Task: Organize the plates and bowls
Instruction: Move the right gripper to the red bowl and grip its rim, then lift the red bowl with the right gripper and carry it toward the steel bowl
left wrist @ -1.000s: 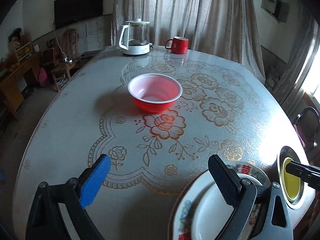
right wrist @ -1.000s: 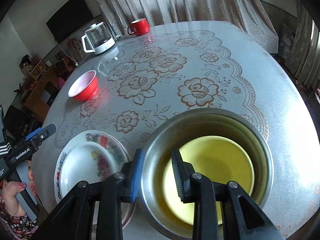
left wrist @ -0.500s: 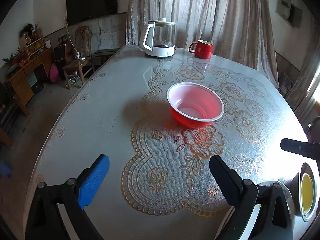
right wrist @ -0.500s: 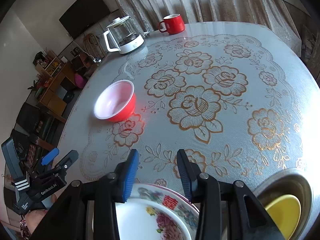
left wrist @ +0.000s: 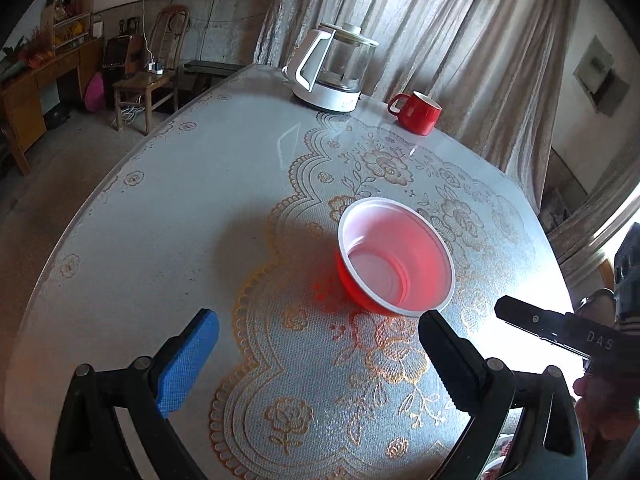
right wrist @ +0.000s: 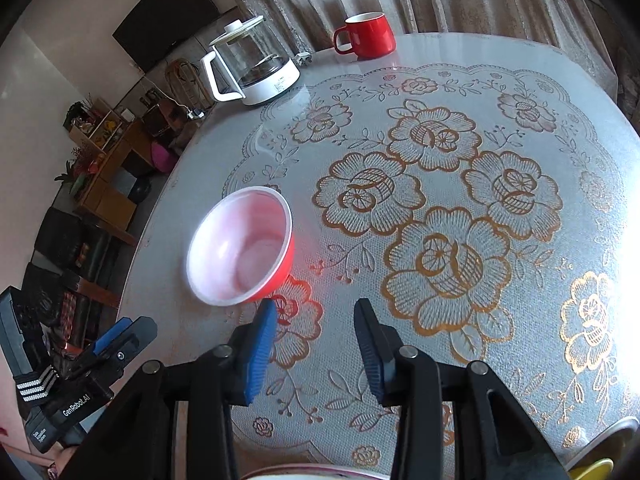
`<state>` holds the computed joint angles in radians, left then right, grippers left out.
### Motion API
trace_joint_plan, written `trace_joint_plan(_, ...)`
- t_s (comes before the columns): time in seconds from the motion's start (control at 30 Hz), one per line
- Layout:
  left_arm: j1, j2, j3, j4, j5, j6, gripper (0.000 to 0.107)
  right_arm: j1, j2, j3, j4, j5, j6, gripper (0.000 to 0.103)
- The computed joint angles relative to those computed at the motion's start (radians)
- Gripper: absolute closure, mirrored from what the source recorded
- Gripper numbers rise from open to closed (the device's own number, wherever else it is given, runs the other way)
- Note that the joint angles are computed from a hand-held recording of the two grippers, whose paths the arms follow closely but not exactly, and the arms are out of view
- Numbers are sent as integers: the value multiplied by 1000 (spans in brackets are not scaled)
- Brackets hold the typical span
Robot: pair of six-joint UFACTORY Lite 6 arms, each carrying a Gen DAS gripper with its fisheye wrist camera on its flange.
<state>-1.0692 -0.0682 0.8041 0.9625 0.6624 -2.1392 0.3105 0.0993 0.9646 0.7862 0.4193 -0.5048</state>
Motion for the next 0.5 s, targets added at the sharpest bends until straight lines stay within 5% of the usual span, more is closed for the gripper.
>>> trace_joint_plan(0.2,138,71,50,27,-123,45,9,43,184,178,-13,-6,47,63)
trace_joint_plan(0.5,272,191,88,135,-327,45,43,46,400,346,62,9,18,65)
